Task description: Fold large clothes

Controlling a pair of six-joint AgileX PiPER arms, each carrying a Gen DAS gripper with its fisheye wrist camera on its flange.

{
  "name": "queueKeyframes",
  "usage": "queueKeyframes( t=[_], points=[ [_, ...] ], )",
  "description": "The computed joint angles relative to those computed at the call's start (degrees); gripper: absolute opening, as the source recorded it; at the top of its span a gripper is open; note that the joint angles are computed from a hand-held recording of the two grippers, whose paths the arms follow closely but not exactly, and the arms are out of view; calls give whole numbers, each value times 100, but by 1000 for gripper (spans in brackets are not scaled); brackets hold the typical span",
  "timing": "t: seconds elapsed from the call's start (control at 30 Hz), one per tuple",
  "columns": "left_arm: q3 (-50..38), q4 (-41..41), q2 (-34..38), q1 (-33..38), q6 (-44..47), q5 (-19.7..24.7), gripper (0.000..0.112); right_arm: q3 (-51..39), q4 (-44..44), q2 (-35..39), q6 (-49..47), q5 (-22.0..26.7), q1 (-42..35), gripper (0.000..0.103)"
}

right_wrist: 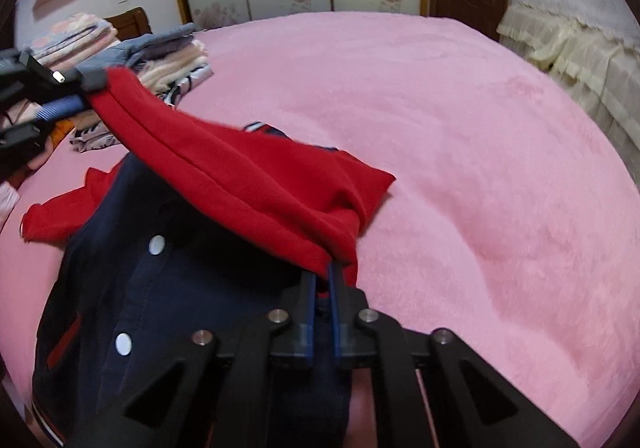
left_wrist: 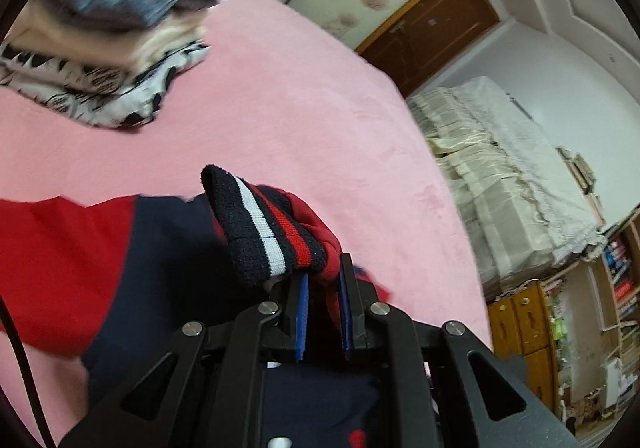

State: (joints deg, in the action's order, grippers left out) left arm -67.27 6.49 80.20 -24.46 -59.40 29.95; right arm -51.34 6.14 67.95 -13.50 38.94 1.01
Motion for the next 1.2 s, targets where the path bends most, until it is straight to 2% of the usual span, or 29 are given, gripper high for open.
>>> queueKeyframes(
  t=[0.17,0.23,0.3,0.4,0.5,0.63,0.7,0.73,0.8,0.87,1.03,1.2],
  points=[
    [675,-582,59,324,659,20,11,179,-680,-244,189,209,272,3],
    [974,-810,128,413,906,-76,11,328,-1249,-201,594,239,433,2],
    [1275,-1271,136,485,1283,-250,11,474,-1293,-212,570,273,393,2],
    [1545,-1146,21,349,1248,-394,13,395,-484,-344,-148,566,-77,2],
    [1567,-1267,-63,278,1398,-262,20,56,688,-220,-1008,1044,-787,2],
    [1469,-1335,-242,96,1260,31,41,-598,1795,188,-1453,1606,-1543,3],
    [1401,-1039,-333,-134,834,73,44,-980,2175,517,-1505,1859,-1790,7],
    [1309,-902,-336,-281,661,101,44,-1140,2308,664,-1511,1942,-1873,9],
    [1065,-535,-247,-640,311,98,44,-1555,2488,1070,-1403,2092,-2018,22],
    [655,-64,26,-1016,-30,145,44,-1872,2497,1405,-1193,2143,-2012,28],
    [-273,583,938,-1419,-476,-39,44,-2705,2693,2226,-847,2540,-2111,28],
    [-862,403,1670,-1309,-377,-144,43,-2991,2781,2519,-765,2700,-2128,28]
  ],
)
